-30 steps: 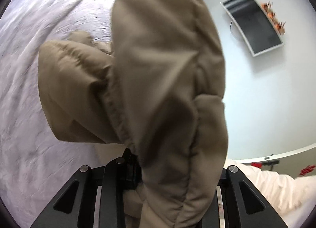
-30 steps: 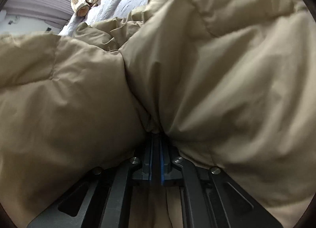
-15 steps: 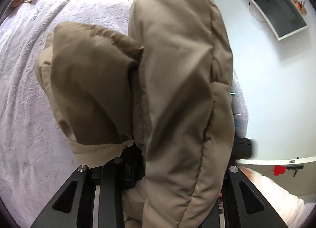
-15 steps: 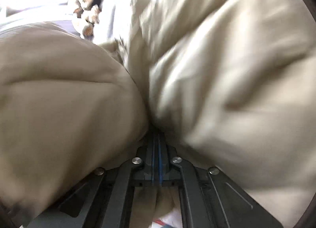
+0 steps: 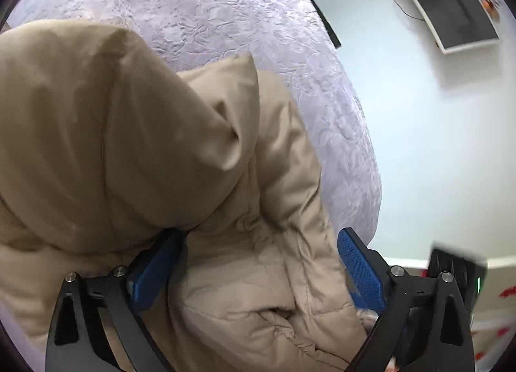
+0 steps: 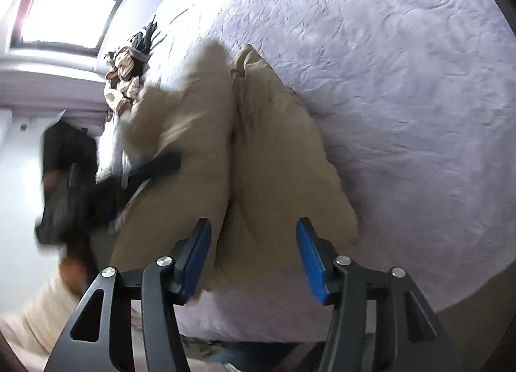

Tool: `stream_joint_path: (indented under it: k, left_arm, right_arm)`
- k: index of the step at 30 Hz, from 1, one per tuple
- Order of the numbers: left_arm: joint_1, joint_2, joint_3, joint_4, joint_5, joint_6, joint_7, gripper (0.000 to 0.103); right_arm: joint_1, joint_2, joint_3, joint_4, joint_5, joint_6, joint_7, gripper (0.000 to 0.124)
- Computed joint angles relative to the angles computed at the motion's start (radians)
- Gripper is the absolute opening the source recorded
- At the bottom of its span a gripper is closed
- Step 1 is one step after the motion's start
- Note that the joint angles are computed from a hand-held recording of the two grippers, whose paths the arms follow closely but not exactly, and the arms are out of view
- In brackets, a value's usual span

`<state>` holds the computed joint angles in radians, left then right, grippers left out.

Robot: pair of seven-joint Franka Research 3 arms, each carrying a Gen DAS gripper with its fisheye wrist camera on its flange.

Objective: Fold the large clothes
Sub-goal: 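Fold the gripped part over with the right tool while the left tool presses the jacket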

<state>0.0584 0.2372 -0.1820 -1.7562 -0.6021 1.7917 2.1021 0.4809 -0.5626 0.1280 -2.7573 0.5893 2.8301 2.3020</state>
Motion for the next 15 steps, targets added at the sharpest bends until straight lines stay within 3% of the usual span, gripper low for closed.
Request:
stream_joint_path:
  k: [2,4,7,9,10,11,12,15]
  left_arm:
    - [-0.007,0.037,-0.002,0.046,0.010,-0.001,-0.024,0.097]
    - [-0.006,0.092,-0.014,0.133,0.038,-0.018,-0.050,0.097]
    - [-0.056,0.112,-0.048,0.171,0.086,0.021,-0.116,0.097]
    - [-0.079,0.135,-0.054,0.231,0.125,0.015,-0.129,0.097]
    - [-0.077,0.127,-0.063,0.249,0.134,0.002,-0.119,0.097]
    - [-0.076,0.129,-0.088,0.280,0.134,0.040,-0.123,0.097]
    - [-0.070,0.103,-0.077,0.276,0.125,0.049,-0.074,0.097]
    - [-0.065,-0.009,-0.067,0.170,0.108,0.240,0.047,0.097]
  right_arm:
    - [0.006,-0.064,0.015,-0.034,-0.012,-0.002,0.000,0.063]
    - [0.058,-0.085,0.008,-0.039,0.011,0.047,-0.030,0.076]
    - [0.124,-0.046,-0.025,-0.006,0.034,0.087,-0.096,0.081]
    - [0.095,0.022,0.008,0.037,0.016,0.098,-0.081,0.080]
    - [0.042,0.049,0.056,0.064,-0.025,0.075,-0.033,0.075]
    - [-0.021,0.067,0.102,0.084,-0.081,0.038,0.024,0.037]
    - [-0.071,0.098,0.133,0.106,-0.131,0.015,0.077,0.017]
    - [-0.102,0.121,0.143,0.095,-0.190,-0.021,0.181,0.017]
